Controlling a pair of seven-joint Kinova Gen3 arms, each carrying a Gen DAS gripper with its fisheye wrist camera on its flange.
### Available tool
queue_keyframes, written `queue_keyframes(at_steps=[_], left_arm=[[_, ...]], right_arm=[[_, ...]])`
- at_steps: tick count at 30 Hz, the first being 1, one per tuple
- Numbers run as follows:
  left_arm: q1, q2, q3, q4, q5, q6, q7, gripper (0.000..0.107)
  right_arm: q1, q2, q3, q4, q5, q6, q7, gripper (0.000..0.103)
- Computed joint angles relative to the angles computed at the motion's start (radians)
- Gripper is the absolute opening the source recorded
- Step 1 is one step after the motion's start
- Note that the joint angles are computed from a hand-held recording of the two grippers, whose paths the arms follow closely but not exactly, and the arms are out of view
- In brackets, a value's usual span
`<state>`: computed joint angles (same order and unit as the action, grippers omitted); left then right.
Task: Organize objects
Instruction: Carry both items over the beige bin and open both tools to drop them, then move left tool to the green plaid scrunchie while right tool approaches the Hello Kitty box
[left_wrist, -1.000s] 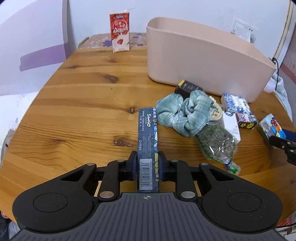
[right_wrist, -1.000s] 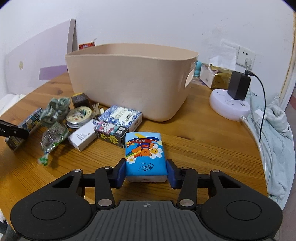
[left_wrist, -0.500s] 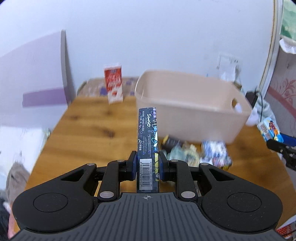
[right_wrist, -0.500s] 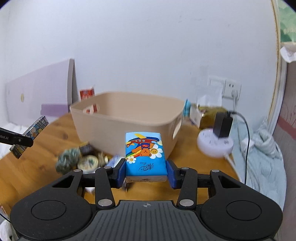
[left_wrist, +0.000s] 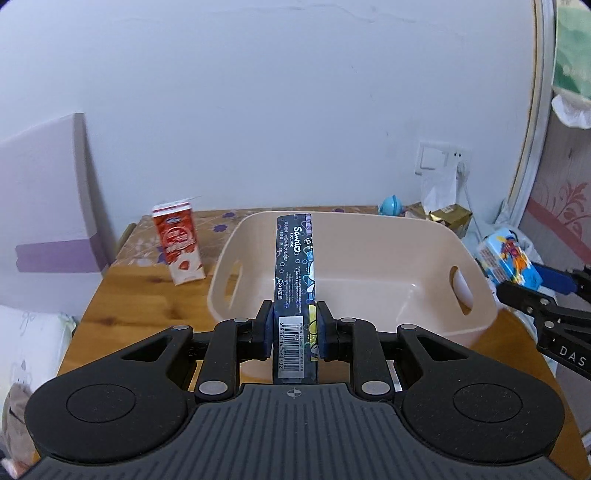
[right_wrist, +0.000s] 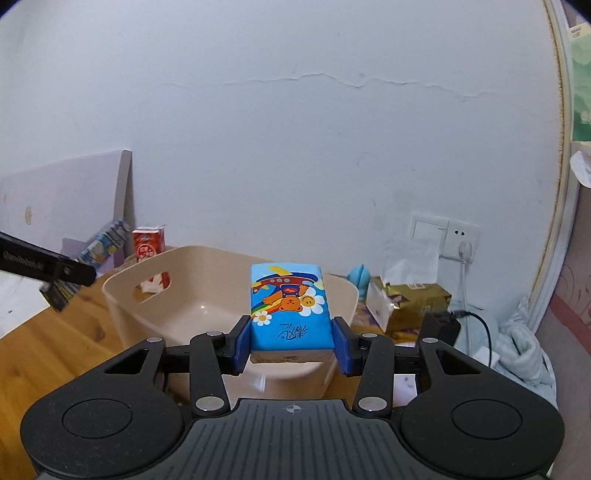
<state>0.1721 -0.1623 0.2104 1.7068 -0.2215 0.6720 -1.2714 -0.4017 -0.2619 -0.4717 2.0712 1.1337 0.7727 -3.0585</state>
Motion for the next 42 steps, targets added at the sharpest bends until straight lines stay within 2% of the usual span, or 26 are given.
queue_keyframes(at_steps=[5, 11, 15, 18, 21, 22, 23, 24, 26, 28, 31, 37, 40, 42], left_arm=[[0.032, 0.123, 0.022, -0.081, -0.08, 0.039, 0.046, 0.023], [0.121, 0.24, -0.027, -0.152, -0.123, 0.056, 0.079, 0.023], [0.142, 0.289, -0.051, -0.201, -0.069, 0.098, 0.011, 0.023], [0.163, 0.31, -0.067, -0.213, -0.065, 0.126, -0.008, 0.023], [0.167, 0.284, -0.079, -0.179, -0.051, 0.101, -0.011, 0.025], [0.166, 0.27, -0.08, -0.166, -0.043, 0.09, -0.009, 0.033], [0.166, 0.253, -0.079, -0.15, -0.044, 0.074, -0.003, 0.047], [0.17, 0.236, -0.078, -0.134, -0.057, 0.059, 0.011, 0.054], [0.177, 0.2, -0.07, -0.104, -0.114, 0.042, 0.055, 0.079], [0.18, 0.171, -0.054, -0.086, -0.175, 0.045, 0.102, 0.083], [0.164, 0.125, -0.035, -0.062, -0.204, 0.052, 0.125, 0.084], [0.109, 0.026, -0.015, 0.0, -0.144, 0.06, 0.058, 0.09], [0.063, -0.013, 0.02, 0.046, -0.152, 0.074, 0.071, 0.09], [0.067, -0.025, -0.005, 0.072, -0.114, 0.08, 0.045, 0.09]], right_arm=[[-0.004, 0.072, 0.043, -0.056, 0.003, -0.006, 0.053, 0.043], [-0.028, 0.151, 0.127, -0.116, -0.081, -0.018, 0.172, 0.043], [-0.046, 0.2, 0.173, -0.151, -0.153, -0.014, 0.259, 0.043], [-0.064, 0.219, 0.188, -0.168, -0.174, -0.004, 0.298, 0.043], [-0.082, 0.22, 0.198, -0.176, -0.19, 0.007, 0.308, 0.046], [-0.084, 0.211, 0.199, -0.168, -0.188, 0.001, 0.292, 0.053], [-0.084, 0.203, 0.198, -0.16, -0.182, -0.002, 0.279, 0.054], [-0.084, 0.192, 0.195, -0.151, -0.175, -0.008, 0.265, 0.055], [-0.085, 0.167, 0.177, -0.133, -0.158, 0.001, 0.231, 0.063], [-0.084, 0.145, 0.156, -0.123, -0.142, 0.016, 0.202, 0.068], [-0.083, 0.106, 0.115, -0.107, -0.128, 0.046, 0.159, 0.077], [-0.086, 0.04, 0.016, -0.076, -0.104, 0.119, 0.081, 0.095], [-0.092, 0.021, -0.02, -0.06, -0.12, 0.136, 0.059, 0.099], [-0.099, 0.025, -0.041, -0.052, -0.14, 0.147, 0.052, 0.1]])
